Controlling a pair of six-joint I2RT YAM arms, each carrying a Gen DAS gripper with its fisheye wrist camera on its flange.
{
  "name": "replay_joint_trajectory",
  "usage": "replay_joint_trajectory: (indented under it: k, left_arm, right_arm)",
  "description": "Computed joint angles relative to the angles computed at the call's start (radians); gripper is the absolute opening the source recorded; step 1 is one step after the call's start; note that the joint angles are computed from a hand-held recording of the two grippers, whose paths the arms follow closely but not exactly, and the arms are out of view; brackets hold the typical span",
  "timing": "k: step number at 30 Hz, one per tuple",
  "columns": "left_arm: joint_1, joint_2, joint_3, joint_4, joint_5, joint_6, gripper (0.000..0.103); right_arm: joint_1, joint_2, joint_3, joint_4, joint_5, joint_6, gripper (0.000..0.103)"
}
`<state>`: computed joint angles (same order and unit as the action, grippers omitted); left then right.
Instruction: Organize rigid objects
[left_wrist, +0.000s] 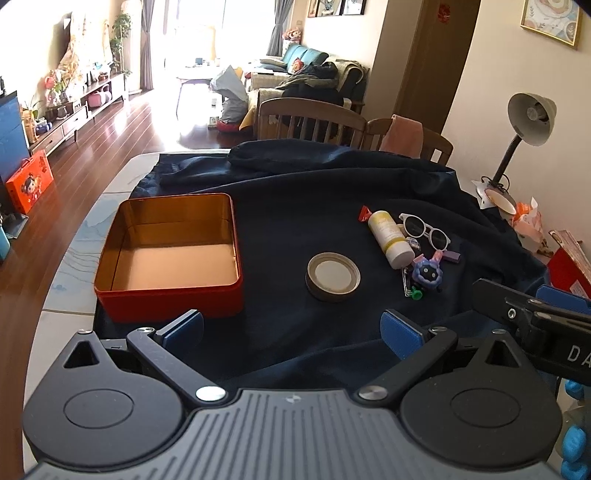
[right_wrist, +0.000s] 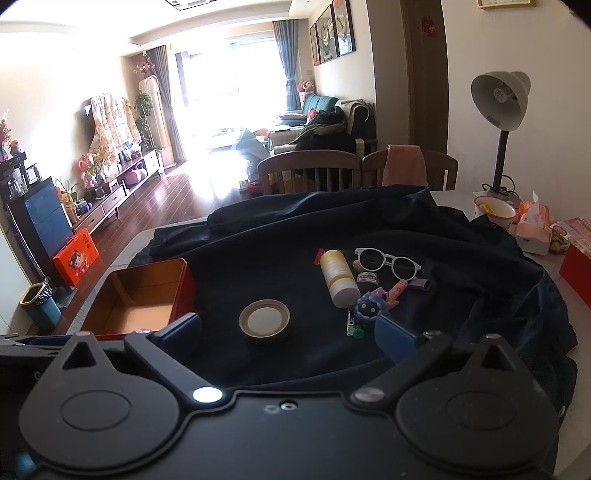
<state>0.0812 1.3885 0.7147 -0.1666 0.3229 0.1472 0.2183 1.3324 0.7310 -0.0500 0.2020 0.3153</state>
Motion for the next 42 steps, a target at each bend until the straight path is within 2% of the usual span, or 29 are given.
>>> replay_joint_trajectory:
  k: [5,20,25,28,31,42]
  left_arm:
    - [-0.063,0.064,0.038,0.025,-0.057,-0.064,0.103]
    - [-0.259,0.361,0.221,0.155,-0.194,-0.171,0.103]
    - [-0.306,0.491,0.292,0.194,-0.231,-0.161,0.103]
    - [-0.323,0.570,0.332,0.215,-0.250,-0.161,0.103]
    - [-0.336,0.656,0.390,0.216,-0.267,-0.174,0.103]
    - [-0.367,0.860,0.588,0.144,-0.334,-0.173,0.102]
  right_arm:
    - [-0.101,0.058,0.019,0.043,-0.120,-0.061,0.100]
    - [-0.374,0.373,0.197,0.108,-0.309,-0.271,0.093]
    - [-0.416,0.514,0.306,0.076,-0.346,-0.349,0.087]
    - [-0.426,0.593,0.374,0.038,-0.375,-0.411,0.080]
    - [-0.426,0.666,0.446,-0.013,-0.388,-0.451,0.079]
    - [-0.412,0.818,0.601,-0.093,-0.410,-0.524,0.071]
